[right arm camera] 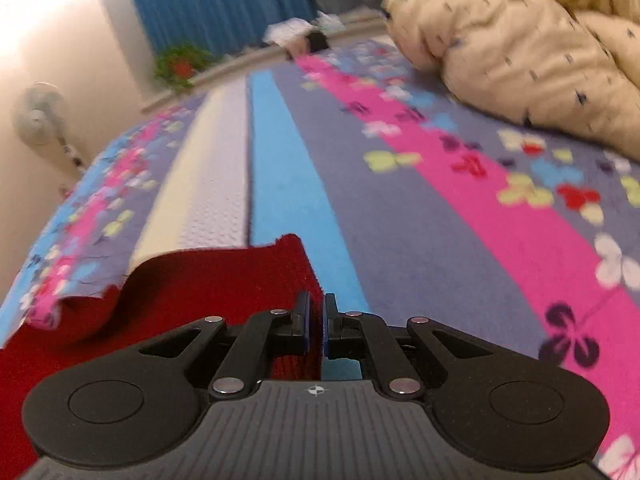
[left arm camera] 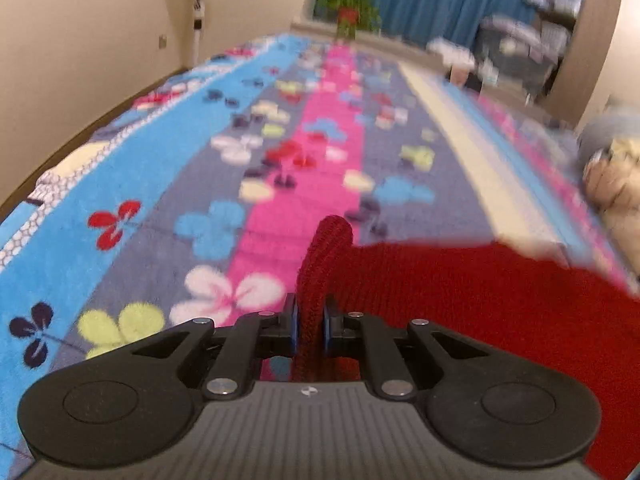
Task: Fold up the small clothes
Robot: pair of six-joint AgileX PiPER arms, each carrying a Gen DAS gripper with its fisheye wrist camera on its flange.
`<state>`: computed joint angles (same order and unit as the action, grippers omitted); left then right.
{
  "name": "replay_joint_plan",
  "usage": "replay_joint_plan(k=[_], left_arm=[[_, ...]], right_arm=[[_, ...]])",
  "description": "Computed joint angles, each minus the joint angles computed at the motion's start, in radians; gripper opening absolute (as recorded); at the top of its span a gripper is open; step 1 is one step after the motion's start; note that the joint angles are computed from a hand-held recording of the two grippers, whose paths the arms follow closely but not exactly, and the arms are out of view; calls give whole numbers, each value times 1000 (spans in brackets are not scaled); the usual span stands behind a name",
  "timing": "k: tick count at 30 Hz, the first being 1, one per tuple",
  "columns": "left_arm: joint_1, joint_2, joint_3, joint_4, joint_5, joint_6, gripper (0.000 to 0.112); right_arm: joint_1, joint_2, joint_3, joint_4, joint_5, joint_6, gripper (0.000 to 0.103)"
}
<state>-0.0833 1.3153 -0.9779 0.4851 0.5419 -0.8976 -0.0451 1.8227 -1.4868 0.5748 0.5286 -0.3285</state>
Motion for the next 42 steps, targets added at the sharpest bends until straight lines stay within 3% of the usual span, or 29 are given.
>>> replay_joint_plan(k=[3, 5, 6, 8, 10, 12, 14, 17, 20, 25, 32, 34, 35, 36, 37, 40, 42], left_arm=[[-15, -45, 34, 144, -96, -123, 12], [-38, -23, 11, 155, -50, -89, 12], [-39, 0, -9, 101, -15, -40, 13], [2, 46, -34, -93, 28, 73, 15], [86, 31, -22, -293, 0, 212, 23], [143, -14, 7, -422, -32, 305, 42], [202, -55, 26, -584, -22, 436, 49], [261, -74, 11, -793, 85, 603, 52], [278, -98, 0, -849, 217, 677, 57], [240, -154, 41, -809, 314, 759, 57], [180, -191, 84, -799, 395, 830, 57], [168, -201, 93, -792, 395, 820, 49], [174, -205, 97, -805, 395, 831, 38], [175, -212, 99, -811, 396, 836, 26], [172, -223, 100, -803, 394, 830, 21], [205, -277, 107, -850, 385, 849, 16], [267, -341, 122, -939, 383, 897, 15]], right_arm=[[5, -53, 53, 138, -100, -109, 5], [25, -73, 85, 128, -155, -131, 5], [29, -52, 70, 64, -142, -82, 5], [23, 18, -23, -123, 5, 106, 6], [12, 57, -81, -212, 126, 248, 8], [-1, 36, -62, -228, 122, 283, 13], [-32, -3, -17, -154, 108, 218, 42], [-85, -46, 38, 12, 140, 64, 48], [-131, -67, 55, 110, 219, -58, 48], [-188, -93, 68, 147, 384, -150, 51], [-192, -96, 66, 92, 511, -189, 51], [-184, -106, 79, 80, 516, -210, 50], [-180, -116, 90, 77, 509, -224, 44], [-176, -126, 101, 76, 496, -239, 32], [-180, -133, 110, 89, 495, -259, 14], [-209, -178, 147, 159, 466, -303, 12], [-270, -222, 191, 297, 454, -366, 11]])
